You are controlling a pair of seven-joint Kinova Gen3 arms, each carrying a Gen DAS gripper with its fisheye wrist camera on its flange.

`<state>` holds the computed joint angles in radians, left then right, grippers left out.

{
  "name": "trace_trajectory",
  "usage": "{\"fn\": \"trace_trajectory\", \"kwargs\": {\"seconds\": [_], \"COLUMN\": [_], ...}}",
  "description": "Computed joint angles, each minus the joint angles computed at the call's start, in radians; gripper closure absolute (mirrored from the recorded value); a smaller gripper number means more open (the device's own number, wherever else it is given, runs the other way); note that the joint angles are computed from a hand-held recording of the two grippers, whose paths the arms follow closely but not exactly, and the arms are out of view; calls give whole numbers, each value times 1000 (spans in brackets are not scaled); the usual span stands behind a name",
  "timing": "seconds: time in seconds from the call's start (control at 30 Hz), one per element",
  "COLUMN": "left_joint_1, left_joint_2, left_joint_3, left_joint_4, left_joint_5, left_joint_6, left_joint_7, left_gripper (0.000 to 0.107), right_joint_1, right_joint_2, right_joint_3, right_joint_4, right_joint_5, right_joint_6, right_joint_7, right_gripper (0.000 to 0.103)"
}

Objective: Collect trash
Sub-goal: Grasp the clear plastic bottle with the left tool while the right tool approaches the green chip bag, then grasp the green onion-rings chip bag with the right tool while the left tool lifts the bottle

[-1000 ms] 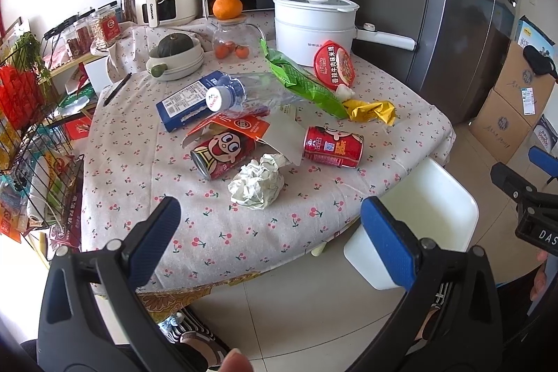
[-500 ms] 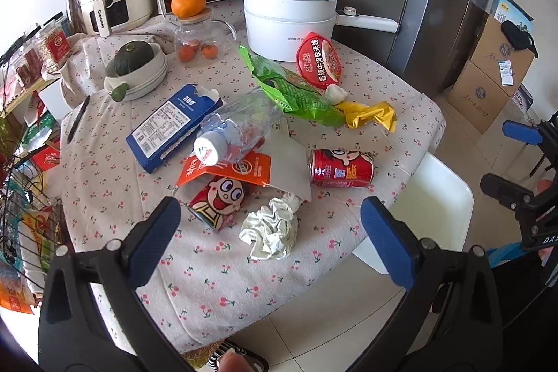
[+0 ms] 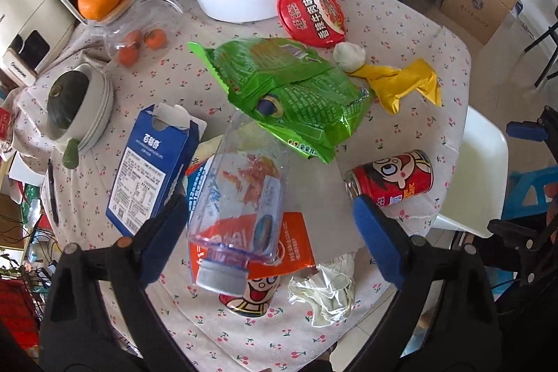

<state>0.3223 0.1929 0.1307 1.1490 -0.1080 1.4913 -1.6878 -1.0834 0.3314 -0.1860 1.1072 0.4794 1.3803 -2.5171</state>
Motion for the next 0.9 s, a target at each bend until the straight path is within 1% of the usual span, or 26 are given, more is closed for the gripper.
{"fn": "trace_trajectory", "kwargs": {"seconds": [0.03, 0.1, 0.2, 0.3, 0.33, 0.37, 0.57, 0.67, 0.8, 0.9], "left_joint_1": [16, 46, 72, 81, 81, 74, 41, -17, -82, -142], "left_joint_2": [36, 92, 148, 179, 181, 180, 105, 40, -61, -132], "left_joint_3": [4, 3, -11, -27, -33, -35, -40, -42, -46, -56], "left_joint_4": [-35, -82, -131, -154, -152, -148, -65, -16, 83, 160], "left_joint_5": [-29, -73, -97, -100, -100, -88, -49, 18, 81, 149], "left_joint_6": [33, 74, 111, 124, 124, 124, 51, -2, -85, -146], "left_joint_7": [3, -4, -5, 4, 12, 16, 61, 84, 118, 106], "left_gripper": [19, 19, 21, 31, 43, 44, 45, 47, 47, 47], "right_joint_1": [14, 38, 66, 74, 78, 84, 114, 118, 85, 36], "right_joint_2": [4, 13, 26, 40, 44, 46, 58, 69, 94, 126], "right_joint_3": [-1, -2, -2, 7, 10, 13, 28, 32, 55, 86], "right_joint_4": [-1, -5, -11, -22, -24, -24, -31, -40, -73, -111], "right_joint_5": [-14, -44, -84, -95, -100, -107, -147, -151, -103, -21], "right_joint_6": [-5, -15, -32, -33, -34, -37, -52, -58, -52, -40], "right_joint_7": [14, 41, 89, 128, 137, 143, 146, 153, 135, 103], "right_gripper": [0, 0, 0, 0, 0, 0, 0, 0, 0, 0]}}
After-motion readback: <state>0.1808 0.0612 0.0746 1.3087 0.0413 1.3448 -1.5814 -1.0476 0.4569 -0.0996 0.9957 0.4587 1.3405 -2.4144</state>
